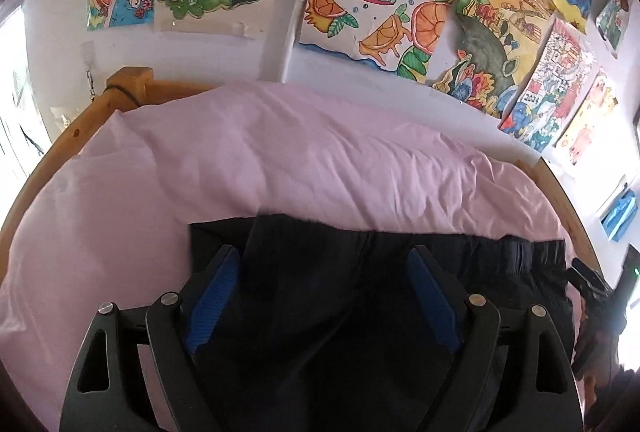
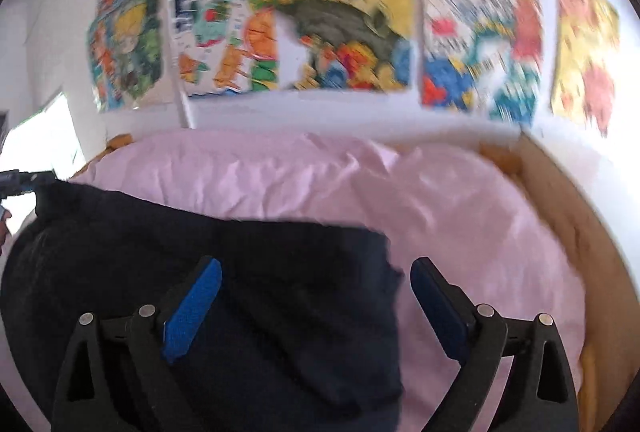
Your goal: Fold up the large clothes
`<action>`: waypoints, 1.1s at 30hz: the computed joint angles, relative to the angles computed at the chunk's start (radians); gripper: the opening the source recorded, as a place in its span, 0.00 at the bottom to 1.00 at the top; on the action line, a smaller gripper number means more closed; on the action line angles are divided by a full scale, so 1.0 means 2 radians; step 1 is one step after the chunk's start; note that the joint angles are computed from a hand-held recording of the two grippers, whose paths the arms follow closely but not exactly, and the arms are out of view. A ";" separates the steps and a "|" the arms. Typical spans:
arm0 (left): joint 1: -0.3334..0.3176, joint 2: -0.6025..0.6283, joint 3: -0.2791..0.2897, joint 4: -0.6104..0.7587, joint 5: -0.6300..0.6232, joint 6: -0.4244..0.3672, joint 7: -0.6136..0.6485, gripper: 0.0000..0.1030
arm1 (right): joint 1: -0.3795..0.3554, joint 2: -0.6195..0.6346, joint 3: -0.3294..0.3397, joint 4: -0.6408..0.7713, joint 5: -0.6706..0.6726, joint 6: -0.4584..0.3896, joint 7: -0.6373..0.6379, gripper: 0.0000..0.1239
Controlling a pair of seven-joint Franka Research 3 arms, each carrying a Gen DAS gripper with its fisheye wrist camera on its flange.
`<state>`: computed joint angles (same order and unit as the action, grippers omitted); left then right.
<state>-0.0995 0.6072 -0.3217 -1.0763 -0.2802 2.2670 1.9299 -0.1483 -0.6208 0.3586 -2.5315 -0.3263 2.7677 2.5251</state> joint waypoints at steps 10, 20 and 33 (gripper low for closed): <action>-0.025 -0.014 0.051 -0.060 0.103 0.024 -0.058 0.80 | 0.026 -0.022 -0.039 -0.074 0.117 0.023 0.011 0.77; -0.001 -0.023 0.034 -0.096 0.092 0.064 -0.118 0.81 | -0.037 0.003 0.039 -0.008 -0.025 -0.082 0.070 0.77; -0.048 -0.152 0.003 -0.292 0.096 0.242 -0.029 0.95 | 0.020 0.030 0.056 0.071 -0.146 -0.080 0.112 0.83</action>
